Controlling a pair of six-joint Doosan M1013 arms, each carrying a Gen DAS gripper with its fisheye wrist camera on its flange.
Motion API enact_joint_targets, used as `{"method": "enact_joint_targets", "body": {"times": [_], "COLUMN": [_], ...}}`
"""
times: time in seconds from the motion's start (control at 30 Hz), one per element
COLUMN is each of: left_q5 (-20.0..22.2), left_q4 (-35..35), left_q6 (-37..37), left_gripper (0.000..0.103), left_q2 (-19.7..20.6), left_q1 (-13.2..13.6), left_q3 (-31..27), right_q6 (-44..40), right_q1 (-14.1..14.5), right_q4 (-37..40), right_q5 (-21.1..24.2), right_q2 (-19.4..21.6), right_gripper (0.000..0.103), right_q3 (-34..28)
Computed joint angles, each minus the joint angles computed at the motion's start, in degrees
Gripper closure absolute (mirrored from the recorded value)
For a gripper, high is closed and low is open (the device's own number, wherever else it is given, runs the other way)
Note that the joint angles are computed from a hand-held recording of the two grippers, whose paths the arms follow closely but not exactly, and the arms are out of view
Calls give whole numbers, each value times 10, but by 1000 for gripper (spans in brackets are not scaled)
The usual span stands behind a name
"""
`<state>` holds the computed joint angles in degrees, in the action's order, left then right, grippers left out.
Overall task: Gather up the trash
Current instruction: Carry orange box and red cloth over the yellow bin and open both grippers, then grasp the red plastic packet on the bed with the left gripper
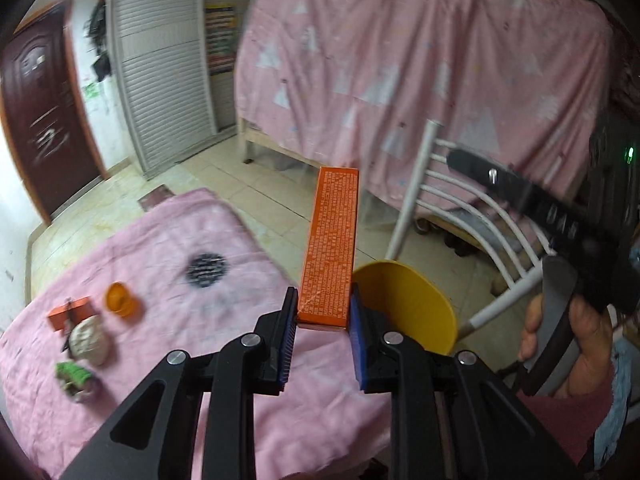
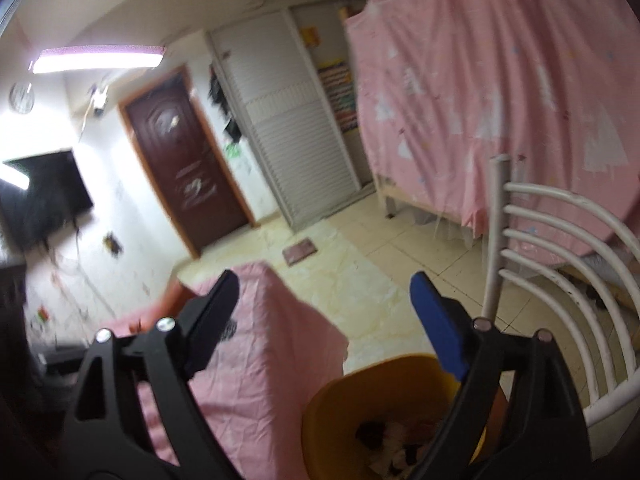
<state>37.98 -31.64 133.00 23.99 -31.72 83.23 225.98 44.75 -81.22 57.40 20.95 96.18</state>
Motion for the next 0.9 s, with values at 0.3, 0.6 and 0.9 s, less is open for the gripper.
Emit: {"method": "enact_joint_targets", "body": {"times": [0.3,0.6,0.9], "left_q5": [19,10,-29], "left_q4": [-5,7,16], "left_q6": [10,-26,-65], "left_gripper": [64,63,63], "left_q2": [17,6,-16], "left_q1": [-31,-14,34], "left_q3": [-9,3,32], "right_q6": [130,115,22], "right_q1": [10,-3,-13], "right_q4": [-66,-87,-80], "right_q5": [42,-19,-115], "right_q2": [-21,-10,28], "right_gripper": [15,13,10], "right_q3": [44,27,-38]}}
